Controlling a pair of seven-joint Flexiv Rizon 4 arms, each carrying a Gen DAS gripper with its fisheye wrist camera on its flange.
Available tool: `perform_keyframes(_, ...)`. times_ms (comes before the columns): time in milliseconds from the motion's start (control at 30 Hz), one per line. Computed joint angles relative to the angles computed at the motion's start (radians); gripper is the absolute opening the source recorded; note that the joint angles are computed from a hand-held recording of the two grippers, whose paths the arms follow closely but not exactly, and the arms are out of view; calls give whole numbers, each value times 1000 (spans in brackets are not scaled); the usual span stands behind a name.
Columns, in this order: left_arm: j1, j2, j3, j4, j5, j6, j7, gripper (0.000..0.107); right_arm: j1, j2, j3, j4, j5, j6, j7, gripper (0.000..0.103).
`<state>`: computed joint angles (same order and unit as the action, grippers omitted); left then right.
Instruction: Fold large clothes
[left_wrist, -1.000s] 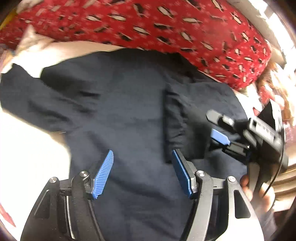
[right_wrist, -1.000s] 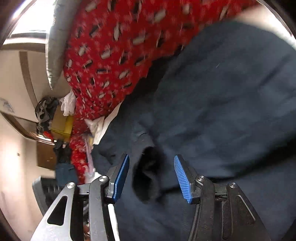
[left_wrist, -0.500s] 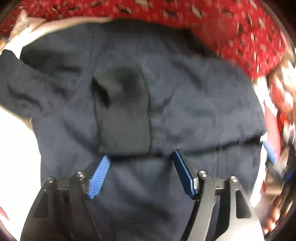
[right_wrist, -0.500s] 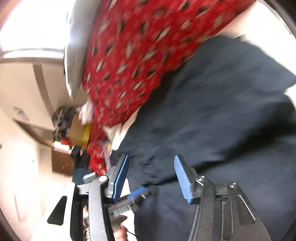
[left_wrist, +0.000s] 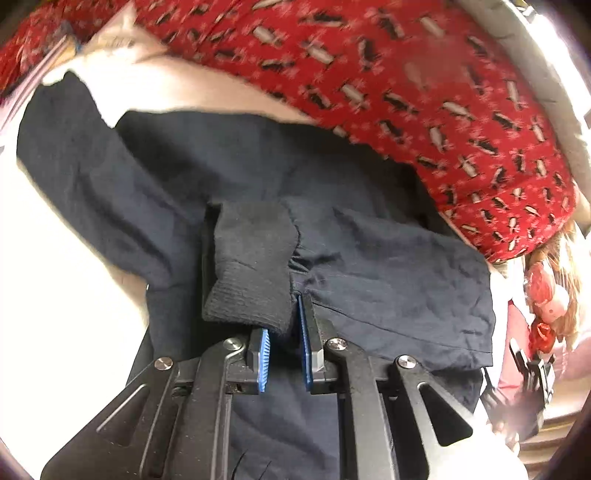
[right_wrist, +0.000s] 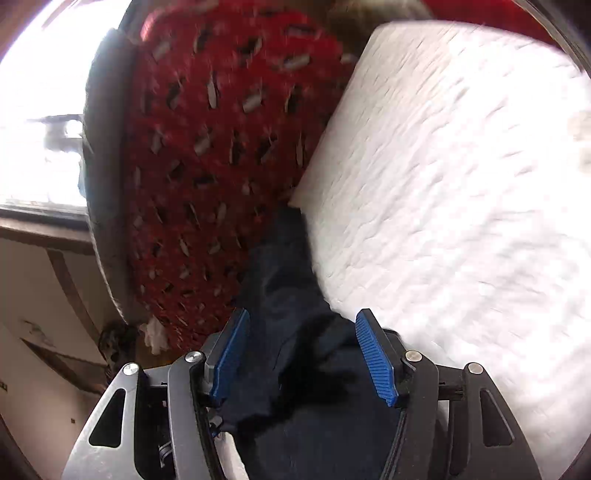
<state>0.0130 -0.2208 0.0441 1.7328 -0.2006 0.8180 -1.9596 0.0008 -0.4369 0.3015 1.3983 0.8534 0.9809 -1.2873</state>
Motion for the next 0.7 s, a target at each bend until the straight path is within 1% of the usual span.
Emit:
perform_keyframes(67,2,4,0,11,-8,-7,-3,11,38,-53,-7,-60,-52,-26,9,62)
perform_keyframes(100,1,2,1,11,-4,-8,-5,11,62,-72,-20,-80,-97,-36,27,62)
perform_keyframes(133,0,1,2,6,4,-11,-8,11,88,-96,-28,-104,-148,-41,30,58)
perform_keyframes(167,-2,1,0,6,4,-11,-8,11,93,-112,-23,-126,-181,-67,18,45)
perform_keyframes(200,1,6,-5,15,-16,1,7,11,111,-118,-34,-141,-240,-91,14,3)
perform_keyframes(233,4,1,-11,13,-31,12,23,11,128,-114,-43,-148,-294,-99,3,4)
perform_keyframes(333,-2,-26,-19,-5,-26,11,51,12,146,-49,-53,-64,-352,55,-34,3)
perform_keyframes(367,-5,-45,-21,-21,-17,-8,53,12,177,-28,-90,-19,-418,106,5,4)
perform_keyframes(400,-14,-70,-16,-46,13,-39,38,14,196,-23,-117,7,-479,110,45,4)
perform_keyframes(433,-20,-94,-12,-68,40,-70,35,15,188,-34,-112,-1,-504,71,60,4)
perform_keyframes(467,-19,-95,-13,-57,34,-56,45,16,177,-56,-108,-25,-532,-32,82,5)
perform_keyframes(500,-15,-75,-17,-26,12,-21,66,16,165,-73,-93,-32,-577,-99,115,6)
perform_keyframes(533,-1,-47,-26,8,-38,-8,104,16,168,-68,-98,-27,-556,-101,98,11)
perform_keyframes(567,13,-17,-35,52,-102,14,142,16,172,-53,-102,-7,-566,-71,108,14)
perform_keyframes(600,26,23,-45,114,-196,59,189,16,183,-33,-113,16,-588,-41,134,14)
perform_keyframes(633,33,60,-50,169,-282,102,237,16,180,-12,-106,39,-580,17,133,15)
perform_keyframes(667,31,76,-46,190,-314,120,255,16,163,3,-75,47,-543,78,98,17)
perform_keyframes(700,30,86,-40,201,-336,139,268,16,152,10,-54,45,-521,102,71,22)
